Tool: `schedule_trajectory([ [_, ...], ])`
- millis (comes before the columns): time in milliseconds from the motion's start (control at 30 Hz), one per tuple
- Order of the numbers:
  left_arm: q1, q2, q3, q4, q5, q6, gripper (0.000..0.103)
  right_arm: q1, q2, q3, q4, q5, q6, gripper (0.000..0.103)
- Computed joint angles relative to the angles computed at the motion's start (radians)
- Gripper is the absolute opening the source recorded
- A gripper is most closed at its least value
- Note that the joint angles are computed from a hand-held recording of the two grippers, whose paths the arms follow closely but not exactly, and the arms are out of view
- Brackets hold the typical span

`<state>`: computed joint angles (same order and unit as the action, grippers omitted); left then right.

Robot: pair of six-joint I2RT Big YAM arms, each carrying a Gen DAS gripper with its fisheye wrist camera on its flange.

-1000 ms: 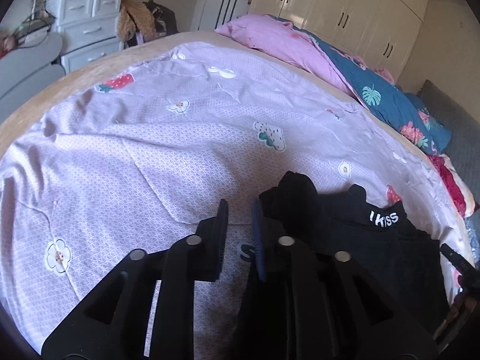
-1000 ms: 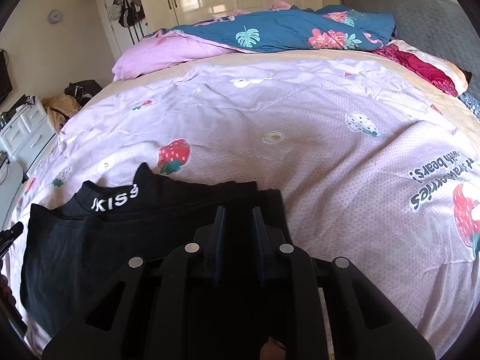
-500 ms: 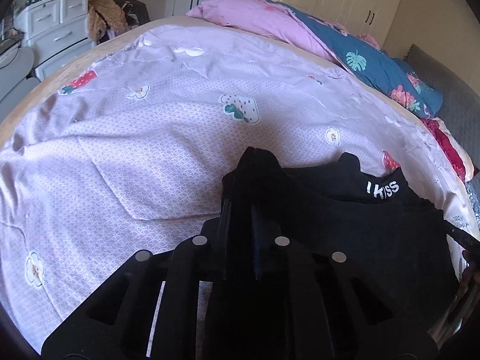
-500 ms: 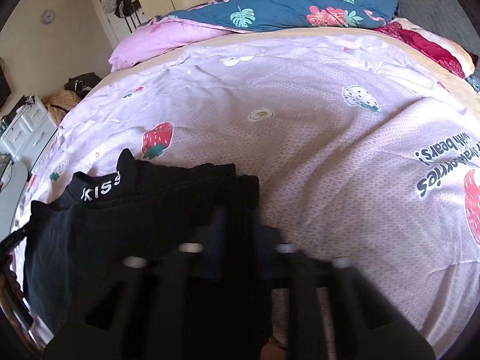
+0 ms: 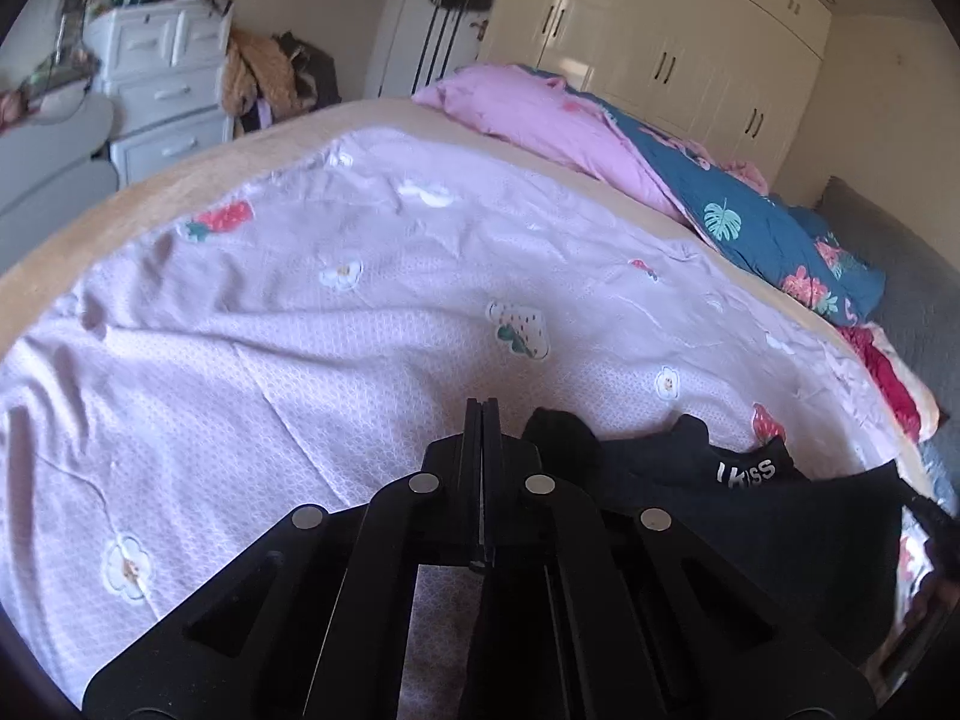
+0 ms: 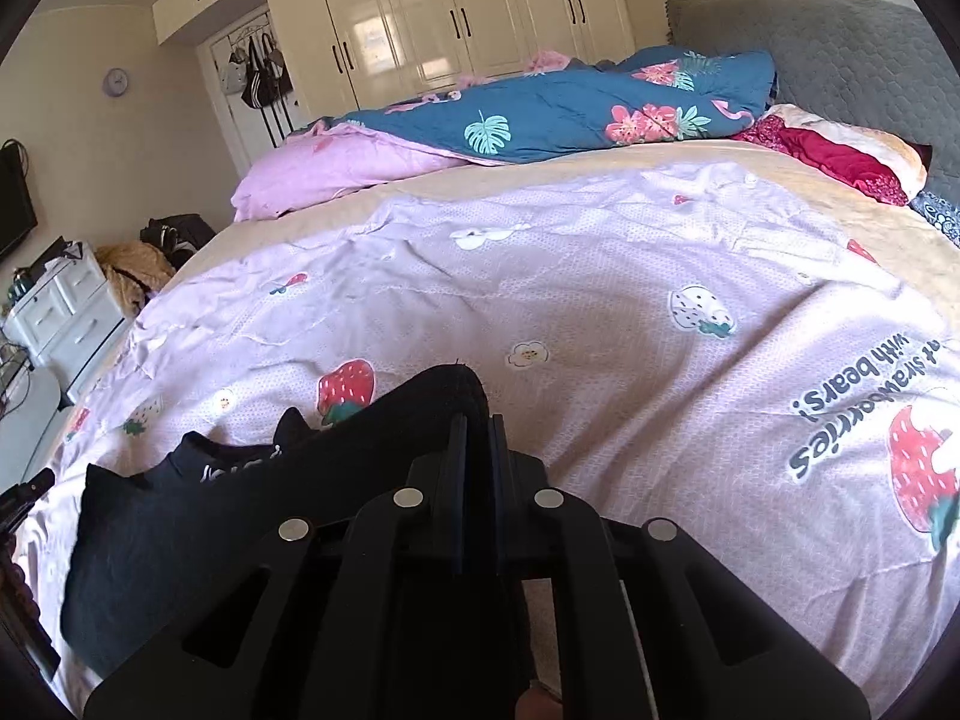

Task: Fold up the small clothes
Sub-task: 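Lift the folded edge with both tools and fold it over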

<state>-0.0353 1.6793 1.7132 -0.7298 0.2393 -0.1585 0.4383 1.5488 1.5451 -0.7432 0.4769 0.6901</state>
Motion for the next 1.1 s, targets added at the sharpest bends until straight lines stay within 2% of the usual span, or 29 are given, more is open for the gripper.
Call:
schedule_trajectory([
  [67, -0.002, 0.025, 0.019, -0.032, -0.007, 0.001, 0.000, -0.004, 0.032, 0.027, -0.026, 0.009, -0.013, 0.006],
  [100, 0.003, 0.040, 0.036, -0.062, 0.026, -0.001, 0.000, -0.006, 0.044, 0.037, -0.038, 0.011, -0.015, 0.006],
  [167, 0.010, 0.048, 0.035, -0.070, 0.070, -0.024, 0.000, -0.010, 0.054, 0.041, -0.054, 0.004, -0.008, 0.006],
  [233, 0.010, 0.057, 0.045, -0.087, 0.083, -0.014, 0.026, -0.015, 0.060, 0.041, -0.069, -0.015, 0.004, 0.006],
  [267, 0.008, 0.060, 0.048, -0.091, 0.094, -0.014, 0.033, -0.015, 0.061, 0.040, -0.075, -0.018, 0.005, 0.007],
  [333, 0.006, 0.064, 0.052, -0.094, 0.126, -0.013, 0.039, -0.013, 0.064, 0.041, -0.082, -0.017, 0.007, 0.007],
  [433, -0.012, 0.081, 0.073, -0.120, 0.110, 0.028, 0.047, -0.011, 0.065, 0.036, -0.084, -0.018, 0.018, 0.007],
  [467, -0.021, 0.093, 0.084, -0.136, 0.082, 0.043, 0.047, -0.010, 0.066, 0.036, -0.085, -0.016, 0.019, 0.007],
  [500, -0.024, 0.105, 0.093, -0.147, 0.069, 0.053, 0.042, -0.010, 0.066, 0.035, -0.086, -0.015, 0.020, 0.007],
  [533, -0.028, 0.115, 0.102, -0.156, 0.061, 0.058, 0.015, -0.009, 0.064, 0.032, -0.083, -0.016, 0.021, 0.007],
  [567, -0.028, 0.123, 0.112, -0.166, 0.077, 0.060, 0.003, -0.009, 0.061, 0.028, -0.077, -0.018, 0.021, 0.007],
  [633, -0.033, 0.104, 0.096, -0.136, 0.058, 0.066, 0.004, -0.008, 0.049, 0.018, -0.059, -0.010, 0.023, 0.006],
  [733, -0.030, 0.048, 0.050, -0.043, 0.053, 0.074, 0.003, -0.008, 0.017, -0.006, 0.004, -0.001, 0.015, 0.006],
  [833, -0.023, 0.029, 0.039, 0.005, 0.038, 0.061, 0.003, -0.006, 0.025, 0.007, 0.012, 0.028, -0.017, 0.006],
  [1100, -0.030, 0.099, 0.088, -0.082, -0.013, 0.061, 0.004, -0.009, 0.094, 0.055, -0.079, 0.037, -0.008, 0.006],
])
